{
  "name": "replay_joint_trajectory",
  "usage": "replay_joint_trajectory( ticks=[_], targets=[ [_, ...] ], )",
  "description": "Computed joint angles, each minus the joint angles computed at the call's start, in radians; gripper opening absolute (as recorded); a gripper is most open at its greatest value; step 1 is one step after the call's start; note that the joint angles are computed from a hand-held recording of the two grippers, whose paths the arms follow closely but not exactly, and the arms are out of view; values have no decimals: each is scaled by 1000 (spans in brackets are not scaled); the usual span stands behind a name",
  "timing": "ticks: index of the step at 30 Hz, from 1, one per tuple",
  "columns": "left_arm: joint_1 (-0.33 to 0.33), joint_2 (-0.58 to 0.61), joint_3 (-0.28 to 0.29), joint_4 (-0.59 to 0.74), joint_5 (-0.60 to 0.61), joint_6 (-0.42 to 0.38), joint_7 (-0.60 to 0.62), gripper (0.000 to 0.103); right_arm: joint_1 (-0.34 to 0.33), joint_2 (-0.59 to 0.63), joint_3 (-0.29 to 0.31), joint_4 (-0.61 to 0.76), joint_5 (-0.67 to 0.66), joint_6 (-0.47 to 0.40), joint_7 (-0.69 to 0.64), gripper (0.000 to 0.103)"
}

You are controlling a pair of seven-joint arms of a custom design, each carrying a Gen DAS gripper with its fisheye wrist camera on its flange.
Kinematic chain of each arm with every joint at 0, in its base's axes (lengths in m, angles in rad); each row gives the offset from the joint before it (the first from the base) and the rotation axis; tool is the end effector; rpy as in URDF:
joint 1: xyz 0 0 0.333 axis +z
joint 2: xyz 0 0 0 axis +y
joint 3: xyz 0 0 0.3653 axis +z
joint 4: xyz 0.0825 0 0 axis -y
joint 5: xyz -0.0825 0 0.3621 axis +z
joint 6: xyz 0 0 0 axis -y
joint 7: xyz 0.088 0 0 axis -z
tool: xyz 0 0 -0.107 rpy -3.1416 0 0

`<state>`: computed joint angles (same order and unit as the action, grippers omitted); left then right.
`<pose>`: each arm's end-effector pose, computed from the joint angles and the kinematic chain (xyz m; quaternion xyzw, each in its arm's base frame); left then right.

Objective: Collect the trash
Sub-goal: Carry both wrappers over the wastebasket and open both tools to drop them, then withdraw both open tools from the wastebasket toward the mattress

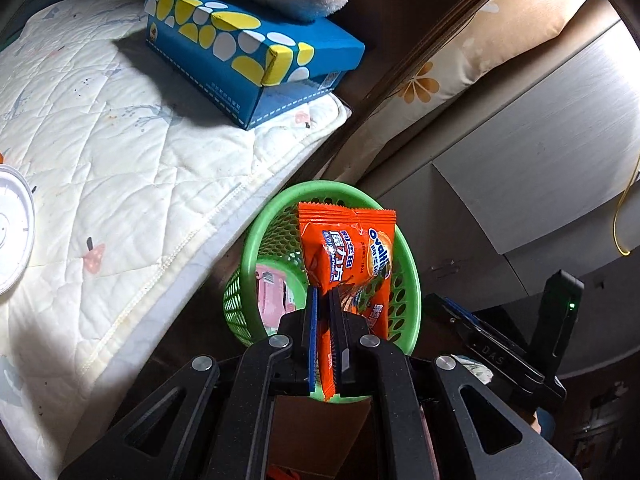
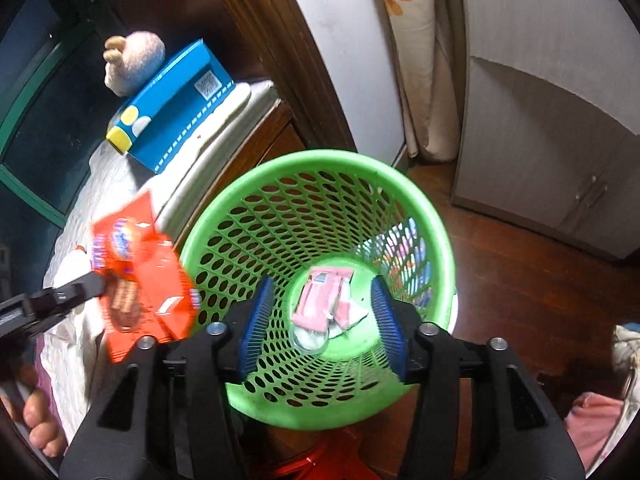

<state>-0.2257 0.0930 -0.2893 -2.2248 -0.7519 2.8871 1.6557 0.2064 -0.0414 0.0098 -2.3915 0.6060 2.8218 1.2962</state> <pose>0.5075 -0.2371 0.4504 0.6969 -0.6380 0.3263 0.0292 0.4980 0.0803 0.4440 -0.6657 0.6945 -0.0544 0.2674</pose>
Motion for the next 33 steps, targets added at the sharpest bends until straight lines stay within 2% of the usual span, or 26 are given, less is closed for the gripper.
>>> replay_joint_trajectory(
  ticks=[6, 9, 11, 14, 18, 20, 24, 30, 33],
  targets=[
    [-4, 52, -11, 34, 57, -14, -41, 8, 12, -50, -10, -51, 16, 33, -28, 57],
    [-1, 79, -21, 56, 68, -20, -50, 17, 24, -65, -20, -66, 41, 41, -43, 58],
    [4, 90, -31, 60, 70, -7, -54, 35, 33, -71, -28, -69, 71, 35, -58, 58],
    [14, 79, -44, 47, 65, 2, -50, 39, 37, -79, -31, -75, 83, 30, -61, 58],
    [13, 28, -34, 3, 70, 9, -49, 40, 48, -96, -24, -83, 78, 32, -63, 60],
    [4, -6, -16, -28, 97, 26, -73, 48, 60, -101, -19, -86, 71, 48, -67, 64],
    [-9, -76, 17, -93, 141, 49, -115, 48, 100, -110, -15, -83, 75, 68, -92, 69],
    [-11, -209, 72, -220, 296, 89, -261, 53, 159, -102, -10, -44, 148, 59, -160, 75],
    [22, -280, 80, -289, 393, 100, -366, 56, 182, -96, 8, -25, 173, 57, -187, 76]
  ],
)
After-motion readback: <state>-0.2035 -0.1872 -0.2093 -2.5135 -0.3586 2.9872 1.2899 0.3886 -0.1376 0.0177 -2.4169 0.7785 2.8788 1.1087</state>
